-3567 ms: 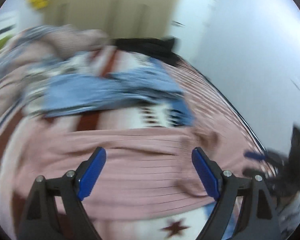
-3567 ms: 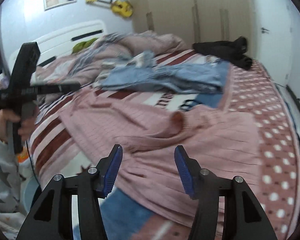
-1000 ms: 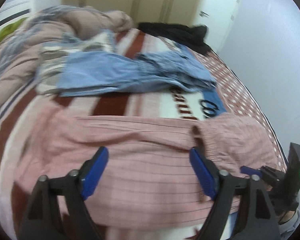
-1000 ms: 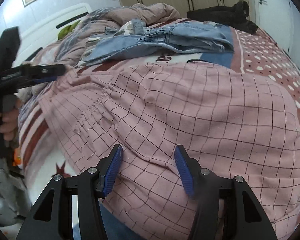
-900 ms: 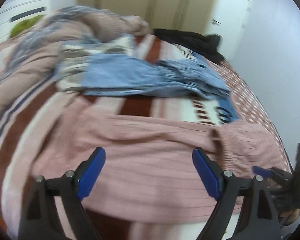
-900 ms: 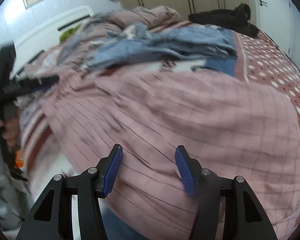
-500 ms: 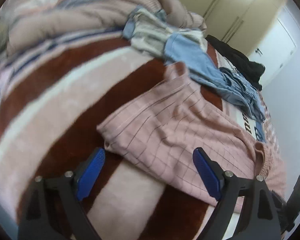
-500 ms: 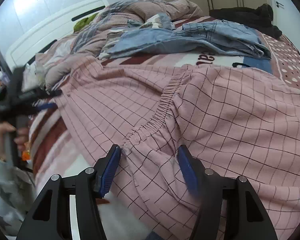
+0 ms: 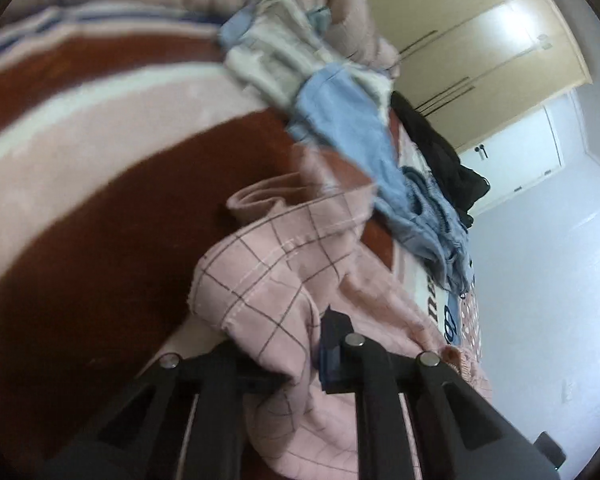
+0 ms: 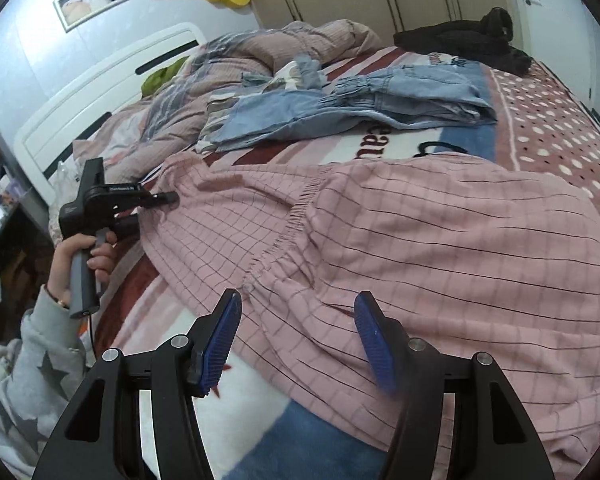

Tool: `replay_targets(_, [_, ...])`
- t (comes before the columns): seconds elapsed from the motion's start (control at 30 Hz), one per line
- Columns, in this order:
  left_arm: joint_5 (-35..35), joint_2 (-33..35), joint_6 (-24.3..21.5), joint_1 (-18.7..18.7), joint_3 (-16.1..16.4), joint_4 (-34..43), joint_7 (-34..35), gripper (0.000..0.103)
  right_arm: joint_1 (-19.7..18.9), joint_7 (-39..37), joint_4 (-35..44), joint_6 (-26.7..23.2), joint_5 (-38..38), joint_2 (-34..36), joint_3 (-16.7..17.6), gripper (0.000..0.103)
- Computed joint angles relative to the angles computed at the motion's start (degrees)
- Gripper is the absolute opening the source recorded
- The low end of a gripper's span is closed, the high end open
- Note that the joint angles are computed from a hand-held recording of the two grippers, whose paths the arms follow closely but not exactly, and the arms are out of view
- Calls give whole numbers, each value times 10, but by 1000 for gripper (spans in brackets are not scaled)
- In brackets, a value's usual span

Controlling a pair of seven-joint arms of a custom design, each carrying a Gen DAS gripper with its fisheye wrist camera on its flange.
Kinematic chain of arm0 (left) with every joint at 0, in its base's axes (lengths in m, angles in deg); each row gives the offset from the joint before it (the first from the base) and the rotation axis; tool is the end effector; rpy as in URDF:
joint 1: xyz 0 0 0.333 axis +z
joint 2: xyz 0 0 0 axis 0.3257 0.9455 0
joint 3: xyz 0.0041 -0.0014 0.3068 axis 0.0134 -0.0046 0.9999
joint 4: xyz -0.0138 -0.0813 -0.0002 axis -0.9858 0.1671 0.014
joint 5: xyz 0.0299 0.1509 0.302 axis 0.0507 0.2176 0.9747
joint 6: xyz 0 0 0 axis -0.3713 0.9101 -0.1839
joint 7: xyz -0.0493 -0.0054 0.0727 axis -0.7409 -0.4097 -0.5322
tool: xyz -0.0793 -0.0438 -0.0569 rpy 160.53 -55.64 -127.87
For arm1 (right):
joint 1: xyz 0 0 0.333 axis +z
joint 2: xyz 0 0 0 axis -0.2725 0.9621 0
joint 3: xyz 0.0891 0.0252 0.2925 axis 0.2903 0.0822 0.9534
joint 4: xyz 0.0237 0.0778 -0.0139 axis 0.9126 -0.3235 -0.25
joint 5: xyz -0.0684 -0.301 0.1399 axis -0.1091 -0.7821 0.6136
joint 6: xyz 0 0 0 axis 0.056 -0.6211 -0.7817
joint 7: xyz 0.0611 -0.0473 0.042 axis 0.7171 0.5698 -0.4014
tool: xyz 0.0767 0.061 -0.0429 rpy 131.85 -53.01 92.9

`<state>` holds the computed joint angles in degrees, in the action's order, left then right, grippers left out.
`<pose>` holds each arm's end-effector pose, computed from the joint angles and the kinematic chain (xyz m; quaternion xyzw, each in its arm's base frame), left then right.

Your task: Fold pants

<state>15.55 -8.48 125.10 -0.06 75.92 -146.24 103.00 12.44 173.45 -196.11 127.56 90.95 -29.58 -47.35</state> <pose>0.4625 -0.1466 0.5041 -0.7824 0.4517 -0.4283 0.0169 0.3914 0.2627 0.5160 -0.7438 0.5470 -0.0700 0.3777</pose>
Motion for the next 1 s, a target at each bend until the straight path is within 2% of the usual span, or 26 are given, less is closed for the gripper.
replay_targets(0.1, [74, -14, 17, 14, -19, 6, -44, 7, 1, -4, -10, 5, 10, -11, -5, 56])
replay_targets(0.2, [204, -27, 9, 55, -57, 26, -132, 7, 6, -15, -18, 11, 25, -22, -13, 56])
replay_targets(0.4, [367, 1, -25, 53, -94, 136, -207, 7, 9, -34, -51, 27, 48, -64, -27, 55])
replay_targets(0.5, [482, 38, -51, 48, -122, 212, -272, 7, 7, -44, -78, 33, 55, -98, -39, 56])
replay_targets(0.6, [525, 105, -95, 3, -137, 313, -253, 7, 3, -50, -108, 37, 64, -134, -53, 56])
replay_targets(0.73, [583, 223, -179, -70, -150, 474, -229, 7, -10, -50, -152, 43, 70, -183, -69, 56])
replay_targets(0.83, [582, 322, -257, -124, -157, 599, -192, 7, -31, -40, -185, 42, 67, -221, -74, 56])
replay_targets(1.0, [569, 414, -354, -191, -147, 705, -135, 7, -86, -15, -231, 12, 39, -276, -78, 56])
